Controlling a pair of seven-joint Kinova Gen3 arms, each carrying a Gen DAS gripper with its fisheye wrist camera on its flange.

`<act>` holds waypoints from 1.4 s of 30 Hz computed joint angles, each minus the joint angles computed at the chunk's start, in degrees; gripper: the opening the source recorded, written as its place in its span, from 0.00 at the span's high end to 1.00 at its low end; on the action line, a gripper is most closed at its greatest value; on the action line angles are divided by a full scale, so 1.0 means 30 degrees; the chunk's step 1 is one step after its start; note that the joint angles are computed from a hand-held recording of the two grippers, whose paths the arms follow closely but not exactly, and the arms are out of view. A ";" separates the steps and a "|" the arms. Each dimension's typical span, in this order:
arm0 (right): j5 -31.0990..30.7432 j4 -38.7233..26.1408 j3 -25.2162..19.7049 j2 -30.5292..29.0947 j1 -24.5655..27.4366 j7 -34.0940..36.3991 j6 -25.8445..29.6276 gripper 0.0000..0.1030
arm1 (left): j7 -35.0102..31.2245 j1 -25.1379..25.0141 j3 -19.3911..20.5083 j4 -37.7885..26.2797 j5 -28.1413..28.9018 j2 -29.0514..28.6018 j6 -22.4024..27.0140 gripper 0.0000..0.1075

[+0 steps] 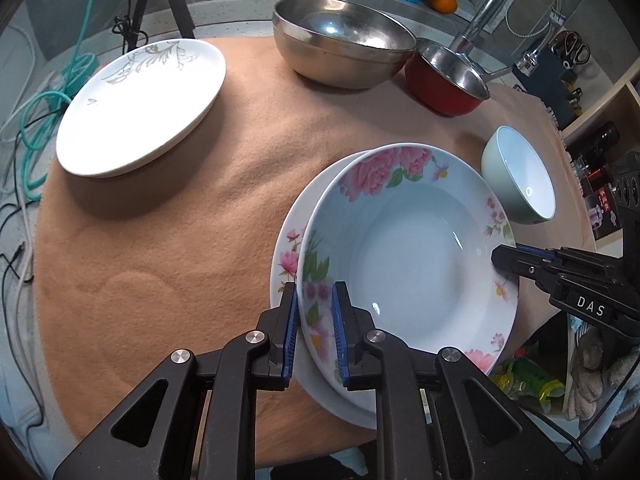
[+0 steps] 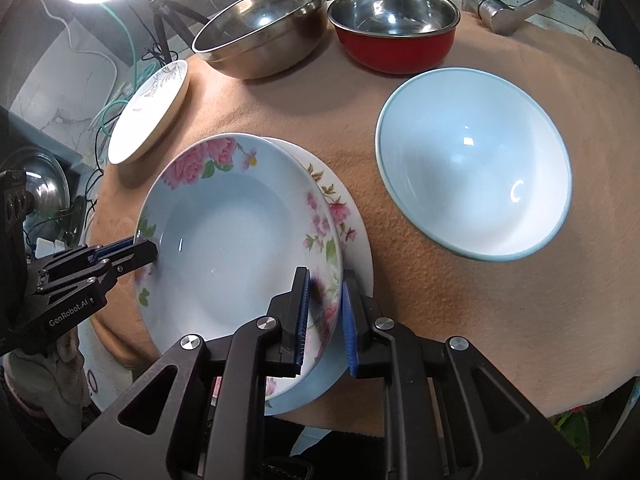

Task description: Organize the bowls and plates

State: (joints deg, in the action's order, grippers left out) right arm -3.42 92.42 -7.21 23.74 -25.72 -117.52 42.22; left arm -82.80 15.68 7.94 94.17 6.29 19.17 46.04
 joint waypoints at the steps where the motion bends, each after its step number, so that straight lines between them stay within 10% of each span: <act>1: 0.0217 -0.0104 0.0078 0.0034 -0.0167 -0.0089 0.0149 0.84 | 0.0013 0.0029 -0.0010 -0.0029 -0.0046 0.0023 0.0021 0.86; 42: 0.4252 -0.1944 0.0534 0.0780 -0.2615 -0.0798 0.3306 0.76 | 0.1341 0.2230 -0.0450 -0.1179 -0.3718 0.0681 0.1014 0.82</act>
State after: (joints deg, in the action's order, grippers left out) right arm 9.33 86.59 -5.61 26.08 -33.56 -119.92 52.13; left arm -78.78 22.37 6.59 90.63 -4.87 21.21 49.08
